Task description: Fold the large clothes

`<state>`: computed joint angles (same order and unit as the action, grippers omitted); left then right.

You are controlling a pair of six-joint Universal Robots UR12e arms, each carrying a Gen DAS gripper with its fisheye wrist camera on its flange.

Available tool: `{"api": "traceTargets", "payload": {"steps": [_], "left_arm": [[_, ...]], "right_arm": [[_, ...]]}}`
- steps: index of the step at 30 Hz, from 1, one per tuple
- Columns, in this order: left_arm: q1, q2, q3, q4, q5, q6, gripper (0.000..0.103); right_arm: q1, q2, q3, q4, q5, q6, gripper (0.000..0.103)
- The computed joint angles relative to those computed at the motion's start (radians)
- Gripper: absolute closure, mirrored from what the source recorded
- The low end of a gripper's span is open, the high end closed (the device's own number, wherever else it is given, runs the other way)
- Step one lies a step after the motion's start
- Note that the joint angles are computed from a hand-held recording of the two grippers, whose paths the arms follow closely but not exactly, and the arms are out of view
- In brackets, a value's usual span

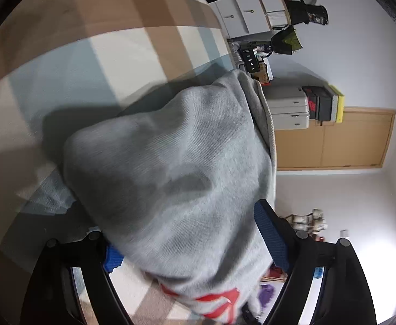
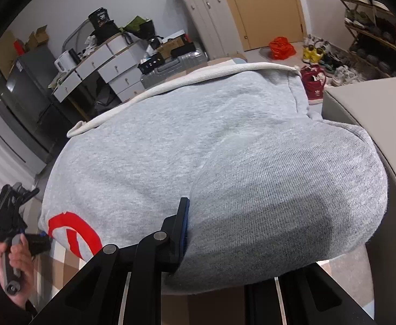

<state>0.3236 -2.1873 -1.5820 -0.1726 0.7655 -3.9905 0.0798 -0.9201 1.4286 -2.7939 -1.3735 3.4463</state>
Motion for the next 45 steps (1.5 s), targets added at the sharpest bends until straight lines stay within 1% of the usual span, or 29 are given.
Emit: {"api": "traceTargets", "payload": {"steps": [1,2,3,4,5,7,8,9,11,12,13,14,17,20,22,23,24,28,32,34,36,37,39,40,41,43,45], "left_arm": [[-0.002,0.004,0.001,-0.014,0.024,0.027,0.061],[-0.005,0.013,0.004,-0.058,0.06,0.083,0.079],[-0.003,0.01,0.005,-0.06,0.054,0.099,0.085],[0.002,0.006,0.003,-0.047,0.038,0.103,0.086],[0.004,0.007,0.0,-0.049,0.038,0.118,0.087],[0.013,0.007,-0.008,-0.041,0.006,0.136,0.089],[0.014,0.012,-0.011,-0.048,0.011,0.151,0.089],[0.013,0.018,-0.013,-0.059,0.013,0.17,0.089],[0.014,0.032,-0.023,-0.057,0.021,0.192,0.09],[0.014,0.038,-0.028,-0.055,0.023,0.193,0.09],[0.014,0.042,-0.032,-0.05,0.02,0.189,0.09],[0.016,0.044,-0.035,-0.038,0.007,0.18,0.091],[0.02,0.059,-0.054,-0.018,-0.005,0.177,0.091],[0.025,0.08,-0.089,-0.001,-0.007,0.191,0.092],[0.033,0.089,-0.112,0.016,-0.022,0.184,0.092],[0.039,0.093,-0.125,0.029,-0.031,0.169,0.092],[0.044,0.099,-0.141,0.048,-0.041,0.154,0.092],[0.063,0.149,-0.236,0.095,-0.08,0.158,0.092],[0.099,0.197,-0.319,0.084,-0.135,0.181,0.092],[0.121,0.229,-0.357,0.055,-0.136,0.218,0.092],[0.133,0.255,-0.38,0.034,-0.135,0.253,0.092],[0.143,0.276,-0.399,0.015,-0.126,0.281,0.092],[0.155,0.298,-0.419,-0.012,-0.133,0.302,0.092],[0.156,0.304,-0.426,-0.014,-0.127,0.298,0.092],[0.161,0.309,-0.434,-0.02,-0.136,0.3,0.092],[0.162,0.315,-0.447,-0.017,-0.128,0.302,0.092],[0.16,0.31,-0.454,-0.004,-0.141,0.297,0.092]], "right_arm": [[-0.002,-0.001,0.002,-0.003,0.008,-0.006,0.087],[-0.004,-0.001,0.003,-0.001,0.015,-0.007,0.087],[-0.005,-0.002,0.002,0.003,0.02,-0.008,0.087],[-0.006,-0.003,0.001,0.006,0.024,-0.01,0.087],[-0.007,-0.003,0.001,0.006,0.026,-0.009,0.087],[-0.003,-0.004,-0.002,0.01,0.012,-0.015,0.087],[0.0,-0.003,-0.004,0.012,0.002,-0.022,0.087],[0.006,-0.003,-0.007,0.02,-0.023,-0.043,0.087],[0.032,0.0,-0.024,0.044,-0.124,-0.141,0.088],[0.051,0.003,-0.035,0.065,-0.195,-0.212,0.088],[0.062,0.005,-0.041,0.073,-0.234,-0.251,0.088],[0.066,0.005,-0.044,0.077,-0.248,-0.267,0.088],[0.062,-0.001,-0.042,0.096,-0.232,-0.263,0.088],[0.063,-0.017,-0.019,0.1,-0.232,-0.298,0.088],[0.062,-0.035,0.009,0.098,-0.218,-0.326,0.088],[0.06,-0.04,0.017,0.096,-0.21,-0.334,0.088],[0.059,-0.047,0.028,0.096,-0.199,-0.343,0.088],[0.05,-0.083,0.082,0.078,-0.147,-0.368,0.088],[0.054,-0.114,0.135,0.055,-0.11,-0.411,0.088],[0.065,-0.131,0.154,0.039,-0.081,-0.446,0.088],[0.072,-0.146,0.173,0.011,-0.028,-0.453,0.088],[0.078,-0.147,0.177,0.001,-0.016,-0.466,0.088],[0.089,-0.146,0.181,-0.007,-0.006,-0.476,0.088],[0.091,-0.143,0.18,-0.004,0.001,-0.465,0.088],[0.093,-0.143,0.185,-0.006,0.007,-0.45,0.088],[0.08,-0.139,0.189,-0.004,0.038,-0.397,0.088],[0.065,-0.142,0.205,-0.001,0.069,-0.344,0.088]]}}
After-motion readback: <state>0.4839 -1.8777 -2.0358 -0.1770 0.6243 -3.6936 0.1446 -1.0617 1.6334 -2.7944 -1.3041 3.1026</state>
